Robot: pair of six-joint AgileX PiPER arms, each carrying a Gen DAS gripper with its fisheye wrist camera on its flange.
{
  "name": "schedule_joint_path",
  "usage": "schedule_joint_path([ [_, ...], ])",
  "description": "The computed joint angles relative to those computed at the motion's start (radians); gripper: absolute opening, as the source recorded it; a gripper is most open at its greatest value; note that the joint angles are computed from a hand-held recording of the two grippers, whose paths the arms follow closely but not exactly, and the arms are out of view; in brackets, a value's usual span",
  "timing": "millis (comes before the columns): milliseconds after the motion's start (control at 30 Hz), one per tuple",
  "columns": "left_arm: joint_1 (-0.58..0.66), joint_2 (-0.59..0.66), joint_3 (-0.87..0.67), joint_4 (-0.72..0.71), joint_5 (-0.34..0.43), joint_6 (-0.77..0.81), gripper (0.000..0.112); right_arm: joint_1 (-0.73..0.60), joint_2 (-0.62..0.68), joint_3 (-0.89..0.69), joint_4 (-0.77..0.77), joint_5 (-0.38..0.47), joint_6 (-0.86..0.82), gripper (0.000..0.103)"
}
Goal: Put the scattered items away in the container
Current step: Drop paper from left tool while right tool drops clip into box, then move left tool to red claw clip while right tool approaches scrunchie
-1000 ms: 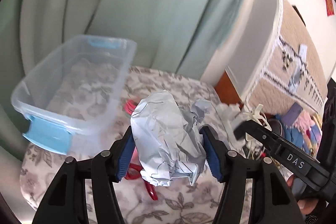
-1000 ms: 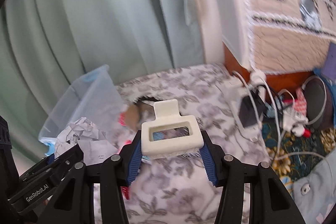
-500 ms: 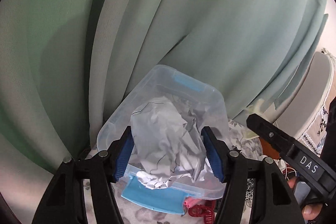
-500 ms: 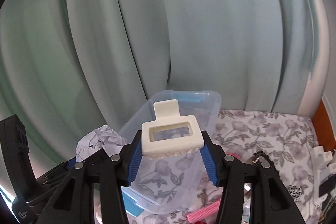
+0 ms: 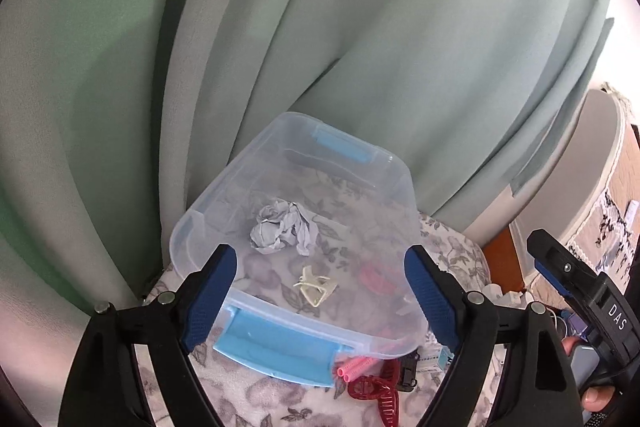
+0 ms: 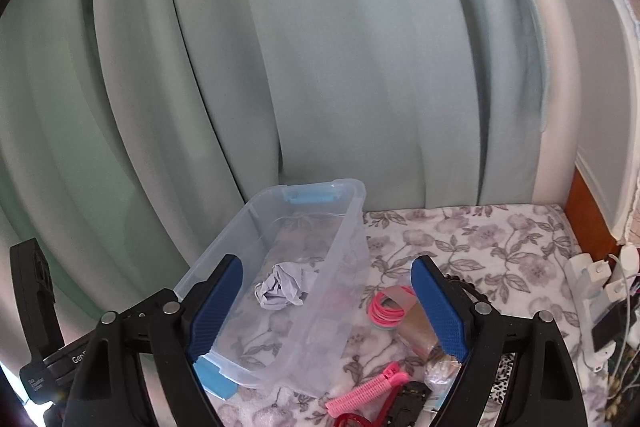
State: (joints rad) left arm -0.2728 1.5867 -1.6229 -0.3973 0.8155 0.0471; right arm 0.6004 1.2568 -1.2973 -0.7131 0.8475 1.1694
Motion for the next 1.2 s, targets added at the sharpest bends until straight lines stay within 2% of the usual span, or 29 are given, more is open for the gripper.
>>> schedule_joint_path([
  [300, -0.134, -0.073, 0.032, 0.112, -0.016, -0.067, 0.092, 0.043, -0.188, 0.145, -0.07, 0.071, 0.105, 0.089],
  [800, -0.359, -0.108, 0.041, 0.358, -0.024, -0.246, 0.092, 0.229, -0.438, 0.301, -0.202, 0.295, 0.285, 0.089],
  [900, -0.393, -0.114, 0.055, 0.403, -0.039, -0.285, 0.097, 0.258, -0.466, 0.321, -0.218, 0.338, 0.309, 0.089],
  [933, -0.398, -0.118, 0.06, 0.404, -0.043, -0.293, 0.101, 0.258, -0.475, 0.329, -0.218, 0.347, 0.314, 0.089],
  [1100, -0.392, -0.123, 0.107, 0.334, -0.089, -0.267, 0.102, 0.227, -0.525, 0.372, -0.187, 0.363, 0.323, 0.089],
  [1200, -0.399, -0.118, 0.131, 0.326, -0.108, -0.268, 0.103, 0.158, -0.546, 0.397, -0.138, 0.329, 0.294, 0.089],
])
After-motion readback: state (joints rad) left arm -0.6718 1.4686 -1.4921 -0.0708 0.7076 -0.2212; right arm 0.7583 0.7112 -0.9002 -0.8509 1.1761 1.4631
